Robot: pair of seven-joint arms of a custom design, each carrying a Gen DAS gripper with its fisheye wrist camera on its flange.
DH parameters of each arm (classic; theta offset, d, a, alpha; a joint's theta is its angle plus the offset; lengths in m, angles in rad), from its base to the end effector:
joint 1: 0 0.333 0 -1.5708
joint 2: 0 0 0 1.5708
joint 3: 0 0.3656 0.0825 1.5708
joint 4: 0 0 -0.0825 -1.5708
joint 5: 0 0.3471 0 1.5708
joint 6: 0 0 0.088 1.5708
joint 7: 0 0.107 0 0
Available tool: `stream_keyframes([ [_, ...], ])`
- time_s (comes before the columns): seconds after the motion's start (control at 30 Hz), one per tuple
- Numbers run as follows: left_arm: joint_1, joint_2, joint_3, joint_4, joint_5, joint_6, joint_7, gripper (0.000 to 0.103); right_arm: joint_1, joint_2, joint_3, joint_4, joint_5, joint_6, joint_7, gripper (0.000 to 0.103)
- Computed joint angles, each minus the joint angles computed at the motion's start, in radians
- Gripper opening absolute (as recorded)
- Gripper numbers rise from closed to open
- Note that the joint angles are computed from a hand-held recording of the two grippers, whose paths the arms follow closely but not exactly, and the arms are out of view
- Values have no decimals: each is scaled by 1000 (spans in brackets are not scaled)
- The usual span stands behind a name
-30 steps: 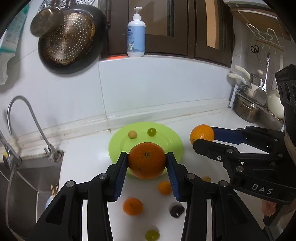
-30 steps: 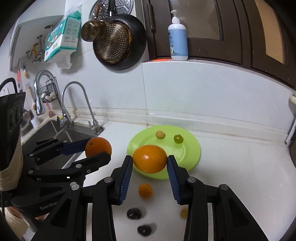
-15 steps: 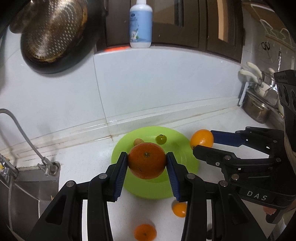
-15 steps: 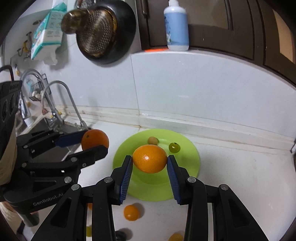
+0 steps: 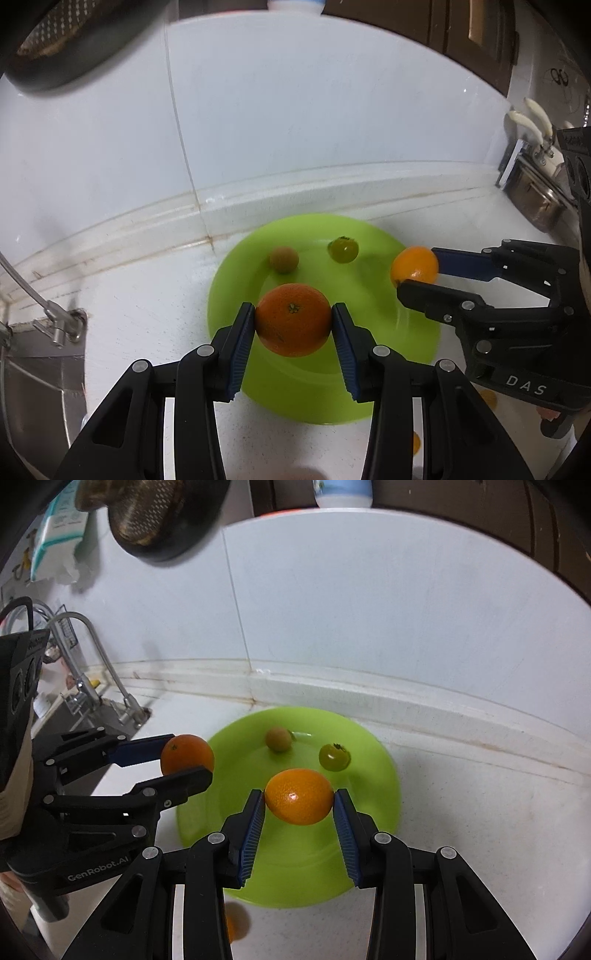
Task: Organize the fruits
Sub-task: 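Carry the tangerine and orange over the green plate with both tools, then open both tools to set the tangerine and orange on the plate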
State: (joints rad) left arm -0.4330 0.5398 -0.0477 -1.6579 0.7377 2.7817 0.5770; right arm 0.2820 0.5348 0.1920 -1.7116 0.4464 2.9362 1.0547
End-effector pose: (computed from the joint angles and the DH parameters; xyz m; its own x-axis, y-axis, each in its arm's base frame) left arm 0.6223 -0.3506 0.4183 -0.1007 -0.9947 0.0228 -0.7632 0.0625 -0.6432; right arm 0.6569 0.2747 0.4240 0.5321 -0.8393 -0.1115 -0.6675 -0.3349 -0.6651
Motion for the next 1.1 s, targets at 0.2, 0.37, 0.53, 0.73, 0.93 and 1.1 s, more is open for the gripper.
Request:
stream_keyframes([
  [0.2, 24, 33, -27, 32, -56, -14, 65, 42, 12, 39, -21, 46, -20, -34, 23, 39],
  [0.37, 28, 43, -37, 44, -103, -35, 104, 45, 10, 57, -24, 69, -17, -56, 44, 40],
  [0.53, -24, 6, 21, 16, -33, -40, 33, 55, 34, 38, -57, 35, -40, -11, 82, 48],
  [0.73, -72, -84, 52, -52, 143, -58, -119, 64, -7, -36, 2, -68, -20, 80, 43, 48],
  [0.93, -76, -175, 15, -130, 289, -96, -239, 68, -103, -142, 136, -213, 73, 194, -66, 48],
  [1.1, -81, -254, -29, -200, 415, -139, -364, 71, -245, -208, 320, -310, 183, 267, -173, 51],
])
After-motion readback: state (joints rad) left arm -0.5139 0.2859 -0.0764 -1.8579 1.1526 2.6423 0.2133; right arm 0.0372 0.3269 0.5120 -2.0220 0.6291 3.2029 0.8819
